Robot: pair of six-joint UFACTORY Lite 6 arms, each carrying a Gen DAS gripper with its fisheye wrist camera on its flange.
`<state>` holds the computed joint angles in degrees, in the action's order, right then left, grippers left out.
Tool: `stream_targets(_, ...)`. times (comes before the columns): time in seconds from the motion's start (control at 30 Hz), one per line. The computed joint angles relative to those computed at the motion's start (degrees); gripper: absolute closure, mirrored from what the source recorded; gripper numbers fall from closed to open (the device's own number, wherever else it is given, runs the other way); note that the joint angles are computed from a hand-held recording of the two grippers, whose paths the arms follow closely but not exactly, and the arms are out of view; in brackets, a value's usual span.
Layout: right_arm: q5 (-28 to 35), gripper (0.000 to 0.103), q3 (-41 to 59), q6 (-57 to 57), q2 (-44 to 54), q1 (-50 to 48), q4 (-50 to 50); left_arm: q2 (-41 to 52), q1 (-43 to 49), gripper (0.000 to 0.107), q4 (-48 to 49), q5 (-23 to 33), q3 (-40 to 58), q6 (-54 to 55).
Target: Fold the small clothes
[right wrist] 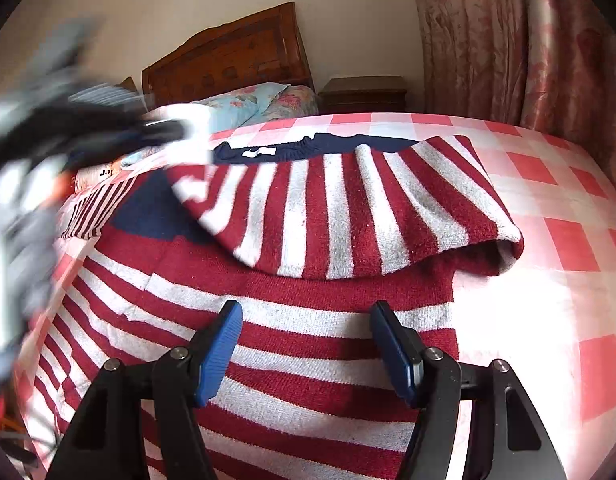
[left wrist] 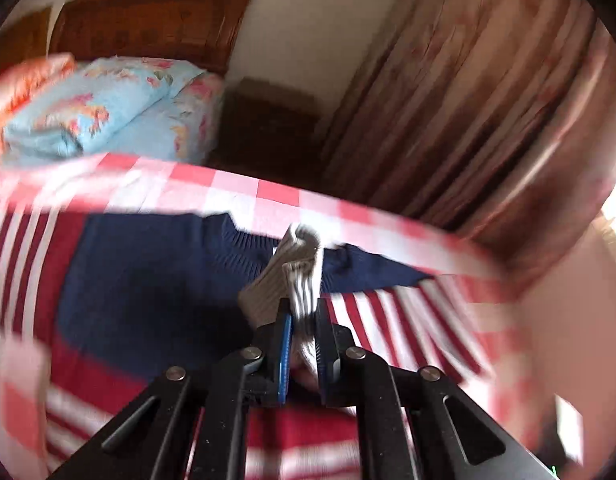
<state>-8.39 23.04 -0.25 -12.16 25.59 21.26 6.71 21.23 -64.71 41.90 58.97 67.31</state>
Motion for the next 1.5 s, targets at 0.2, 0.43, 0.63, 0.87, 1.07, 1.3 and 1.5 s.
stream_targets(0.2,-0.06,0.0,0.33,2.45,0.34,-0.47,-2.07,10.19,18.15,0.076,2.21,11.23,-1.28,6.15)
stream_targets(0.43,-0.48,0.0,0.81,-17.01,0.59,1.61,18.51,23.8,18.09,0.076,1.68,18.91,9.62,2.3)
stream_targets(0.63,-0.49,0.0,0.81,-16.78,0.63,1.52,18.15,19.11,15.02,0.076,6.02,14.88,5.45,-3.32)
stream_targets(0.87,-0.27,0.0,0.39,-7.53,0.25,0.53,8.83,16.37,17.44,0.076,7.97,18.96,1.06,-4.65)
stream_targets(1.07,-0.46,0.0,0.21,-8.2,0.06,0.7,9.78,18.53,11.4,0.075,2.71,16.19,1.97,-8.99)
stream_targets(1.3,-0.51,0.0,-0.11,-6.05,-0.23,0.64,7.7,19.85,9.17,0.076,-5.11,14.72,1.15,-11.05)
stream_targets(1.5,-0.68,0.0,-0.91,-0.81,-1.16,-0.08,2.7,14.78,14.36,0.085,-11.86,11.23,-7.02,-4.95)
